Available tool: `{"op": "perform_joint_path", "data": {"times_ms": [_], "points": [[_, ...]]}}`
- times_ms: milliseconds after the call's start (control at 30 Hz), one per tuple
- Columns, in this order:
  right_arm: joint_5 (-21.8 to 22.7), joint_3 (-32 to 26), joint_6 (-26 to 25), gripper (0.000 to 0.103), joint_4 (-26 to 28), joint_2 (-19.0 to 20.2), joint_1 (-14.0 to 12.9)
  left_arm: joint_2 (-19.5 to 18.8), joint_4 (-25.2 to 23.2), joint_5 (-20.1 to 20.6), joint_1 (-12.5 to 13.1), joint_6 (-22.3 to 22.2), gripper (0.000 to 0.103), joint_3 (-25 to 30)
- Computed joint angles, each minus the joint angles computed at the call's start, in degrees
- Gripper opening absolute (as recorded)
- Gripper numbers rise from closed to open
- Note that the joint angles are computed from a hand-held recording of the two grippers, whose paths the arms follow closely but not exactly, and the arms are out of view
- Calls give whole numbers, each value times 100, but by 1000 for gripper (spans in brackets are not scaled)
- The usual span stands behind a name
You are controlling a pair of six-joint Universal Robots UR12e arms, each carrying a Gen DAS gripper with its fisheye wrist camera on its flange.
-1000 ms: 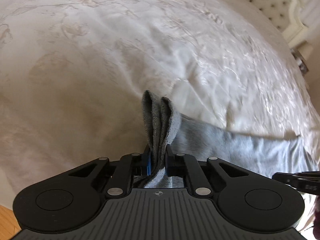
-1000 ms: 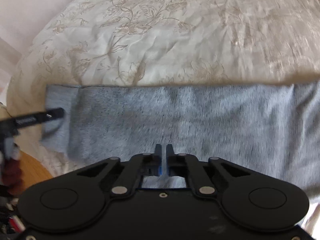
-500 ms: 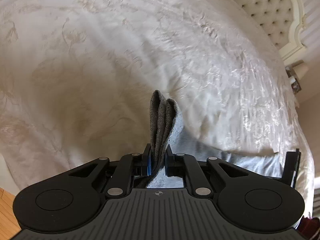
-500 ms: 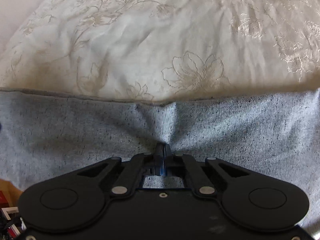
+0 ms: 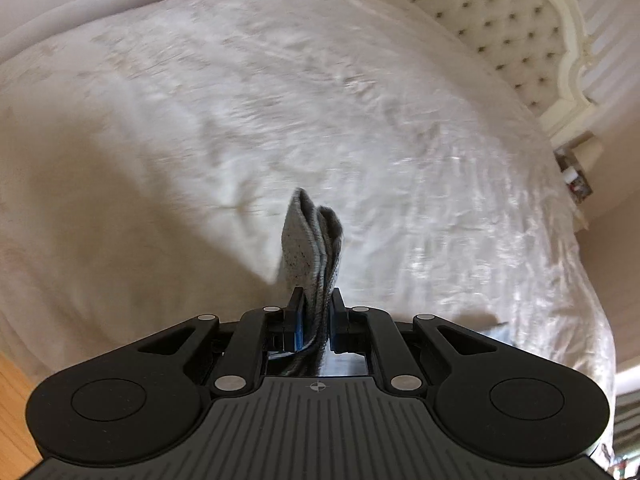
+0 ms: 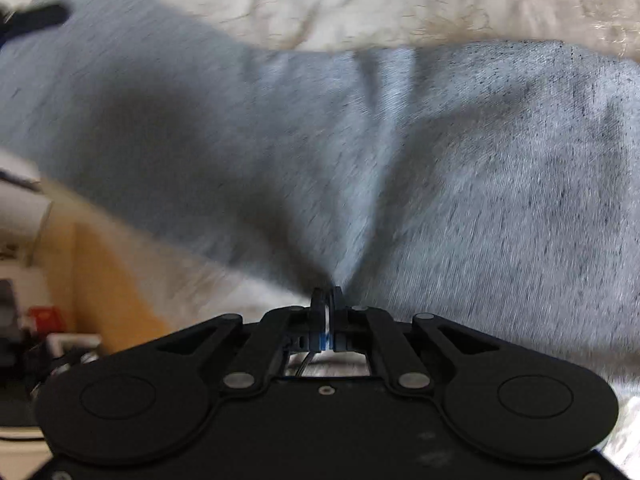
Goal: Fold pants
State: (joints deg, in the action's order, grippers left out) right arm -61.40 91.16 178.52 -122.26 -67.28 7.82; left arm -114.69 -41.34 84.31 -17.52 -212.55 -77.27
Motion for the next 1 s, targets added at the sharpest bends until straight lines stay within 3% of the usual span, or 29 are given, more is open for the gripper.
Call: {"op": "perform_joint_path", "data": {"times_ms": [167, 333, 567, 667, 767, 833, 867, 1000], "points": [[184, 343, -52, 6, -159, -308, -468, -413, 177, -22, -424, -102, 9, 562], [-199, 650, -16, 8, -383, -553, -940, -1080, 162, -348, -834, -217, 9, 1248], [-825, 987, 229, 14, -533, -800, -1538, -1857, -654, -566, -1258, 209, 10, 2164], [-957, 1073, 77, 26, -624, -889, -1686, -1892, -832, -483, -1358, 553, 10, 2292], [-905, 1142, -52, 32, -819, -971, -1714, -1713, -723, -122, -1410, 740, 10, 2081], [-740, 1091, -77, 43, -945, -926, -1709, -1577, -751, 315, -1420, 778, 10, 1890], [-636, 1081, -100, 48, -998, -903, -1703, -1538, -840, 563, -1428, 766, 10, 1835], [-484, 780, -70, 48, -1028, -639, -1471, -1323, -1594, 1612, -1379, 478, 10, 1502]]}}
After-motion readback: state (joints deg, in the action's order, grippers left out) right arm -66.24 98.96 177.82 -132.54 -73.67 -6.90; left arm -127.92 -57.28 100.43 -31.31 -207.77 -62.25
